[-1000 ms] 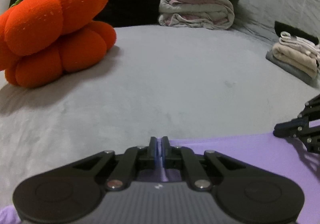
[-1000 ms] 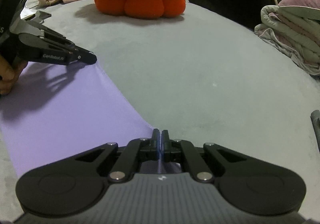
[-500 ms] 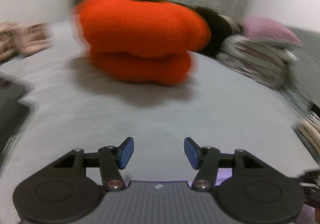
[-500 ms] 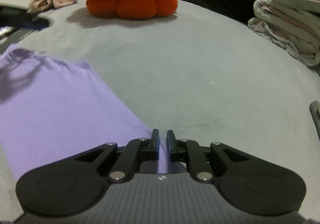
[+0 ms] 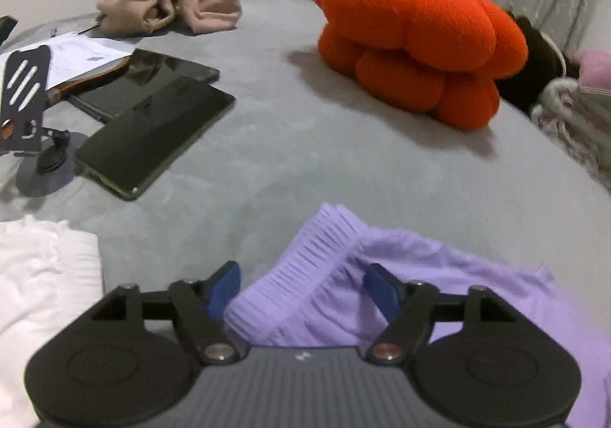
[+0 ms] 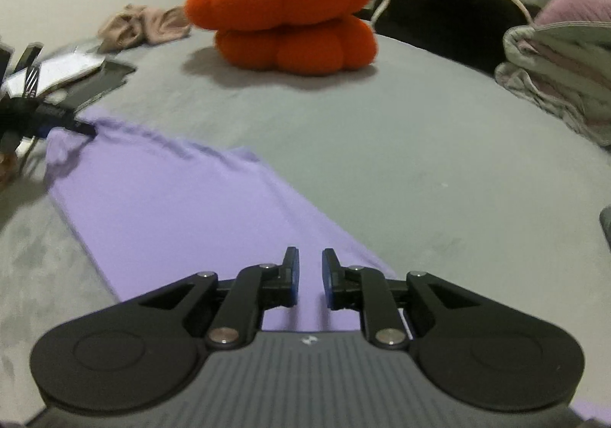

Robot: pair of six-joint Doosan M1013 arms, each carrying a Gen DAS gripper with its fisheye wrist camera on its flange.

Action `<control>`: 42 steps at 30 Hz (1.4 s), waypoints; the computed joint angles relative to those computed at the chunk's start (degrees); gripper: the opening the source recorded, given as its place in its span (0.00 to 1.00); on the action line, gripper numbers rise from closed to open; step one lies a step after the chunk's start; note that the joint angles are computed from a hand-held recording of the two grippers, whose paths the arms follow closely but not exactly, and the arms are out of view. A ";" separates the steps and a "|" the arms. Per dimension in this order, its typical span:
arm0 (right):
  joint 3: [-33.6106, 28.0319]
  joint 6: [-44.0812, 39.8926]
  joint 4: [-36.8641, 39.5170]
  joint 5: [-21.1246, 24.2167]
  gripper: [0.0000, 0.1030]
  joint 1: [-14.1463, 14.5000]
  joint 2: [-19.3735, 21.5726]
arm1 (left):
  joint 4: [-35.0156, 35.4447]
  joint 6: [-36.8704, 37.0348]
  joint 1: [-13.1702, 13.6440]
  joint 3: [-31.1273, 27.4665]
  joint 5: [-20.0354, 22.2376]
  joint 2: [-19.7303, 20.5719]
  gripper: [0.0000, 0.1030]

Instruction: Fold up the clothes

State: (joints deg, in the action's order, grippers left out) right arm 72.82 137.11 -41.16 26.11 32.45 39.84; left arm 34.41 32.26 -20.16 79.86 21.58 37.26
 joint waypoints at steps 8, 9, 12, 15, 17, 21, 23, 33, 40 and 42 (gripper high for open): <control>3.70 20.37 -10.23 2.59 0.17 0.85 -2.07 | 6.22 -8.83 -0.39 1.76 -0.74 -0.97 0.23; 4.56 22.30 -11.09 3.63 0.18 1.05 -2.57 | 6.24 -10.29 -0.23 2.17 -1.16 -1.17 0.23; 7.59 30.42 -14.66 9.12 0.22 1.44 -4.54 | 7.79 -14.79 0.08 2.82 -2.00 -1.36 0.23; 11.27 42.15 -17.17 17.76 0.45 1.44 -7.06 | 11.11 -17.47 -0.34 2.69 -1.25 -1.27 0.23; 14.32 51.73 -18.09 22.63 0.46 1.27 -9.03 | 12.65 -19.35 -0.40 2.67 -0.90 -1.23 0.23; 21.06 73.84 -17.21 25.39 0.46 0.03 -13.18 | 13.24 -21.04 -0.11 2.59 -0.65 -1.11 0.23; 23.19 81.18 -17.26 24.64 0.46 -0.57 -14.35 | 13.32 -21.46 -0.03 2.52 -0.55 -1.08 0.23; 22.77 82.52 -16.27 25.14 0.46 -1.04 -14.18 | 6.76 -14.68 0.37 1.66 -1.58 -0.71 0.31; 24.49 85.81 -14.24 25.12 0.46 -1.24 -15.17 | 10.73 -20.20 0.49 2.12 -0.68 -1.62 0.57; 24.23 85.08 -12.81 25.63 0.46 -1.40 -15.03 | 20.09 -29.57 0.10 3.05 0.20 -2.36 0.58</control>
State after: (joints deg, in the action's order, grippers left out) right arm 97.05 222.19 -53.96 51.74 31.05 24.82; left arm 54.50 2.69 -20.07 82.91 21.78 34.90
